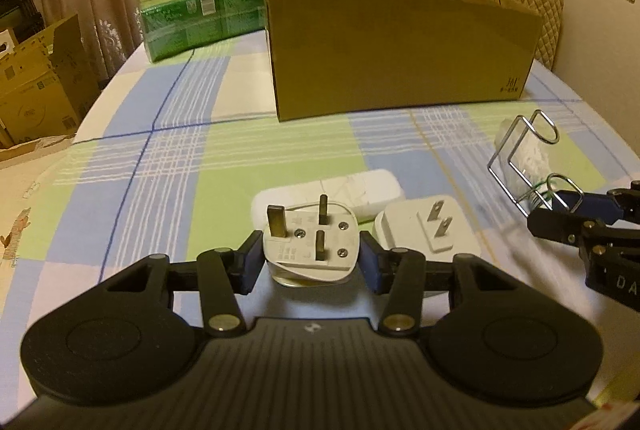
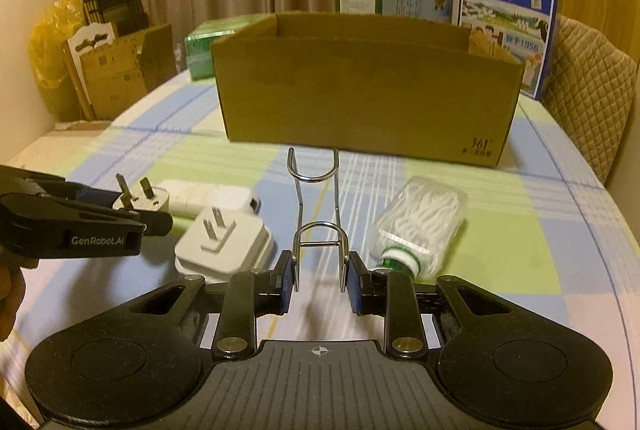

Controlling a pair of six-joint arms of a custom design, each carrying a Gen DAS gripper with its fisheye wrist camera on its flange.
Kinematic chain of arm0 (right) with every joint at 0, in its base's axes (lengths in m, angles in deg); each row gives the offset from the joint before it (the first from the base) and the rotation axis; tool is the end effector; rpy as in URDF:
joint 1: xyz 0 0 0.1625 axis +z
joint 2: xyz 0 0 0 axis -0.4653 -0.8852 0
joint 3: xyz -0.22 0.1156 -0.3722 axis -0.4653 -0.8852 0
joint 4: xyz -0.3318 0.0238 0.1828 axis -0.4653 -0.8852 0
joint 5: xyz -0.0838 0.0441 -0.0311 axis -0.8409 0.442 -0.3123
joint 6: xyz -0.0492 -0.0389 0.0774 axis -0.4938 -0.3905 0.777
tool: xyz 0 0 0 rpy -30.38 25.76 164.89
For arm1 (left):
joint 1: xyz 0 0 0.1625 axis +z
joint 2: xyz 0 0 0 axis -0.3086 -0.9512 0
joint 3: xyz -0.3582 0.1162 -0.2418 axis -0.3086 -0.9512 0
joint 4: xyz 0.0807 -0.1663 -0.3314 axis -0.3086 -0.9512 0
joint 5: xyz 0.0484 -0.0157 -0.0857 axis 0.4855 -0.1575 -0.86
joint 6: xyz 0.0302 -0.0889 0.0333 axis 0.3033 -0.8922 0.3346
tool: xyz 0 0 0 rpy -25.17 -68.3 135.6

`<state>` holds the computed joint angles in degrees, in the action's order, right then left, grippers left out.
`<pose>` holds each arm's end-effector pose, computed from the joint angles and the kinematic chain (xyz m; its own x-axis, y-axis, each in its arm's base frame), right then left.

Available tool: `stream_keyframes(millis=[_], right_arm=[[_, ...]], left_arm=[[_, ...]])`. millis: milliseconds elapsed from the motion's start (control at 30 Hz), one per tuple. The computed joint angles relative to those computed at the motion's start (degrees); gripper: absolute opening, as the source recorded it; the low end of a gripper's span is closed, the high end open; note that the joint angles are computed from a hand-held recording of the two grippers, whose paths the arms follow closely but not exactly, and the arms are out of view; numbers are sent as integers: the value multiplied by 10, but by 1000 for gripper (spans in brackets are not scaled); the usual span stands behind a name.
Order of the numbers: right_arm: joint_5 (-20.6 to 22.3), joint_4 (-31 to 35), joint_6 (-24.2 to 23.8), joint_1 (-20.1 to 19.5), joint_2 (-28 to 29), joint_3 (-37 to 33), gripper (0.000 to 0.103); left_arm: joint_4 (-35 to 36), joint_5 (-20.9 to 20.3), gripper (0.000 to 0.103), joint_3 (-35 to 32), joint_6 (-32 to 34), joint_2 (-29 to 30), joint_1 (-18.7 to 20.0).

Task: Organize rigid objects
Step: 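Lift and carry the plug with the left tool while the right tool carries the wire rack into the box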

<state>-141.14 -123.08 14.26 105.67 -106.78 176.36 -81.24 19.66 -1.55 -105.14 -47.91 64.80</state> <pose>-0.0097 -0.7148 0.2625 -0.6148 -0.6225 0.4843 -0.7866 0.5282 -0.3197 -0.3174 -0.6688 -0.0512 -0.6602 -0.2421 -0.7111 0.3994 0.6886 -0.6052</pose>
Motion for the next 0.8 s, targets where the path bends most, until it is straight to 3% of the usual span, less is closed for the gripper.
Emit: stream_keyframes(millis=[200, 433, 600, 800], right_arm=[[29, 8, 5, 6, -1, -27, 24], [52, 19, 30, 16, 11, -80, 24], [68, 29, 43, 27, 33, -140, 24], [79, 53, 62, 43, 83, -248, 24]], left_arm=[[-32, 3, 44, -28, 44, 7, -10], [-56, -1, 44, -108, 124, 35, -14], [-78, -5, 44, -199, 204, 64, -7], [-80, -6, 44, -366, 317, 123, 9]])
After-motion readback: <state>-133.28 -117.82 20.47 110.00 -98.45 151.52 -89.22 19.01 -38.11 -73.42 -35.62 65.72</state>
